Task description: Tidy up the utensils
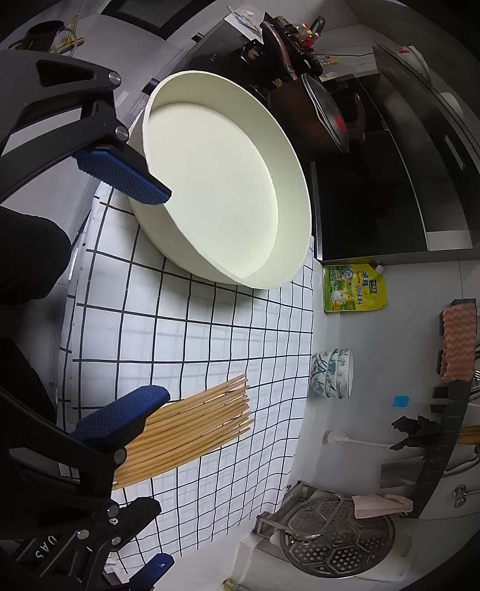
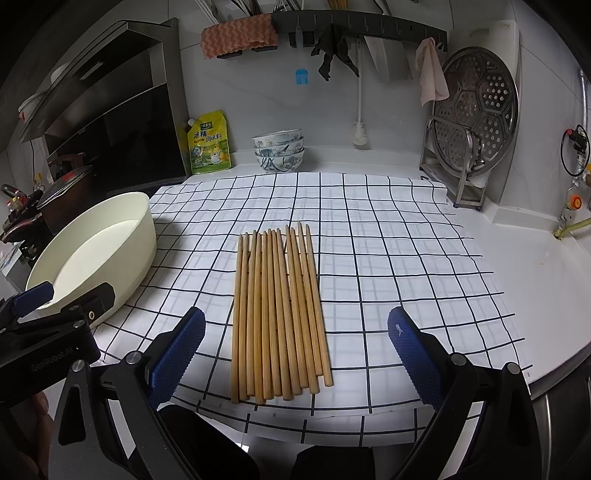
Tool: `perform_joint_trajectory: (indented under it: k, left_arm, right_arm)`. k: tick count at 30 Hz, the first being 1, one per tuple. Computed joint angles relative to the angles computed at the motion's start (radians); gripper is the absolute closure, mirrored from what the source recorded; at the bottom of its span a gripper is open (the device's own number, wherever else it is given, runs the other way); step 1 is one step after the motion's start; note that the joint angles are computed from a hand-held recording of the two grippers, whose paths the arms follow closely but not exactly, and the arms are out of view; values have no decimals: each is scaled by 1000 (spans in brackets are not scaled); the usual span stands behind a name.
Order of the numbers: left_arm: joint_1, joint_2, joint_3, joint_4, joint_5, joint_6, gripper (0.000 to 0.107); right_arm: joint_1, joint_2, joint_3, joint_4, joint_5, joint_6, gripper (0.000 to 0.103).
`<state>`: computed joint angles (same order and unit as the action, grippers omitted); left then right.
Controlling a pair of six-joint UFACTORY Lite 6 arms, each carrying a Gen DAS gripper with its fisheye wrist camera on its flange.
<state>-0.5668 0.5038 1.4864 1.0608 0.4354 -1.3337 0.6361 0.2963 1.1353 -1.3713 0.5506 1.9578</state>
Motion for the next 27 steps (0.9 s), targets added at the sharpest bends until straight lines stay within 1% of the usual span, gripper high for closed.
perform_joint_trajectory:
  k: [8, 13, 21, 22, 27]
  left_arm:
    - [6, 5, 6, -16, -4, 20, 10]
    - [1, 2, -1, 10, -1, 1, 10]
    - [15, 7, -4, 5, -18, 10, 10]
    - [-1, 4, -5, 6, -3, 1, 10]
    - [2, 5, -5, -8, -9, 15, 10]
  right_arm:
    - [2, 2, 1, 2, 2, 0, 8]
    - [1, -2, -6, -14, -4, 13, 8]
    - [6, 3, 1, -9, 0, 12, 8]
    - [7, 3, 1, -10, -2, 14, 8]
    - [7, -5, -8, -27, -8, 28, 8]
